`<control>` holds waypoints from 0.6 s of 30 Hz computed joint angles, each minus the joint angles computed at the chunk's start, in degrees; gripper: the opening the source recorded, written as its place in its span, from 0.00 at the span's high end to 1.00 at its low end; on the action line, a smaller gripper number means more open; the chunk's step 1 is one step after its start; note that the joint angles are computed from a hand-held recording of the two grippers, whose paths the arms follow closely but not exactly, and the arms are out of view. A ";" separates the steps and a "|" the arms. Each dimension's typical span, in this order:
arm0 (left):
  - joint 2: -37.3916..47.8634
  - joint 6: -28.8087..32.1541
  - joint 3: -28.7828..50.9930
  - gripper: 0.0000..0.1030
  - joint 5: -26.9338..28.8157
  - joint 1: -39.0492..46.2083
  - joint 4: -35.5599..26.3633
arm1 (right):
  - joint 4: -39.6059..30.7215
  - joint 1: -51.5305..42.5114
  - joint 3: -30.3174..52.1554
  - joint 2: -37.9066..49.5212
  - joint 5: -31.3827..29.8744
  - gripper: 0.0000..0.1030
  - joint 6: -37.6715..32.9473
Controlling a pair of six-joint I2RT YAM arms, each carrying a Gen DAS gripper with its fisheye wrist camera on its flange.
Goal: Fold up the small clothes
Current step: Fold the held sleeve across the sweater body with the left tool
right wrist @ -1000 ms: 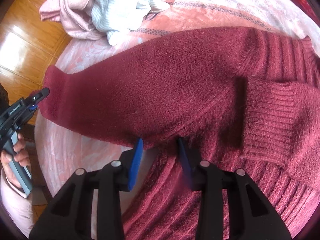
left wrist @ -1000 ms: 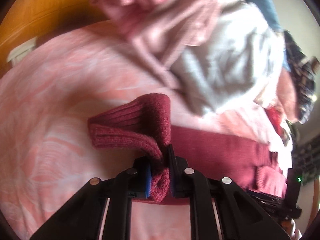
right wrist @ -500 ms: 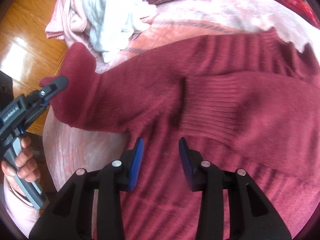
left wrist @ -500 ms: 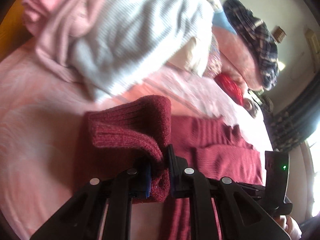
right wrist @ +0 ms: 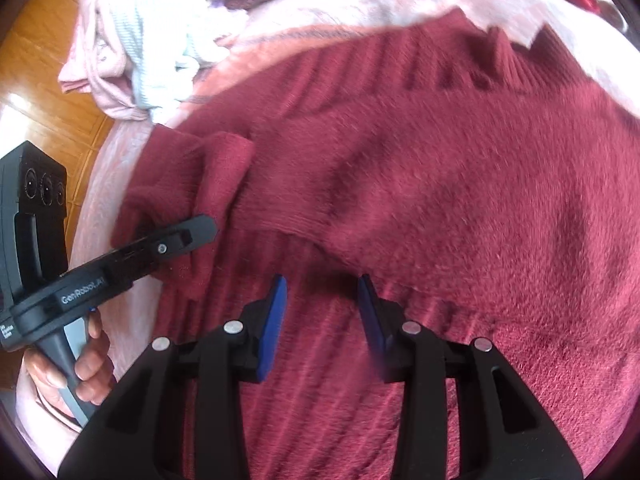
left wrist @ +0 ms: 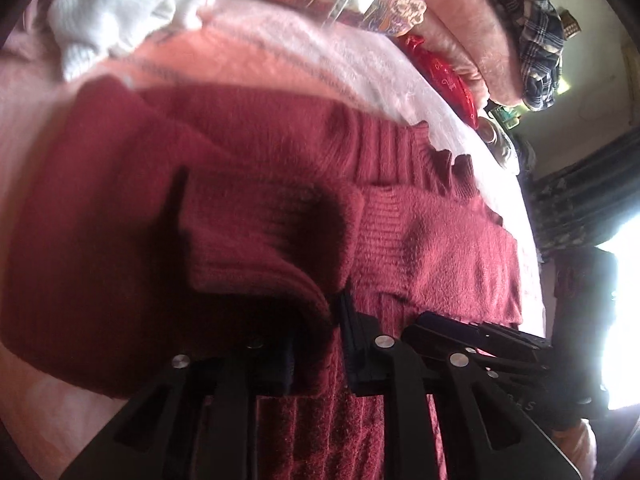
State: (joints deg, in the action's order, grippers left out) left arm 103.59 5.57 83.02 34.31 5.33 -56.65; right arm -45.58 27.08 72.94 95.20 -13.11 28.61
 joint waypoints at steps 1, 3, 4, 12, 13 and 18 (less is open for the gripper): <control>0.10 0.41 0.26 0.68 1.43 0.71 -1.16 | 0.12 -0.21 -0.32 -0.23 -0.19 0.66 -0.28; 0.03 2.10 2.08 0.36 5.31 3.02 -5.70 | -0.19 -0.72 -0.62 -0.97 -0.40 0.66 -0.44; -1.22 2.33 2.15 0.22 6.19 4.28 -6.18 | -0.39 -0.86 -0.53 -1.43 -0.30 0.64 -0.29; 0.59 3.45 7.46 0.23 0.35 14.09 -5.31 | -2.48 4.23 9.15 1.38 -0.28 0.64 1.00; 1.57 3.32 7.39 0.23 0.10 14.66 -5.21 | -3.59 5.64 12.11 3.43 0.25 0.64 0.65; 4.33 2.66 5.77 0.25 0.94 15.76 -3.17 | -8.00 11.23 25.97 14.18 1.98 0.64 0.08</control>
State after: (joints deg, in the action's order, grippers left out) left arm 107.93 8.23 88.79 35.25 21.09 -59.83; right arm -53.58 38.30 98.91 109.38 -11.13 28.69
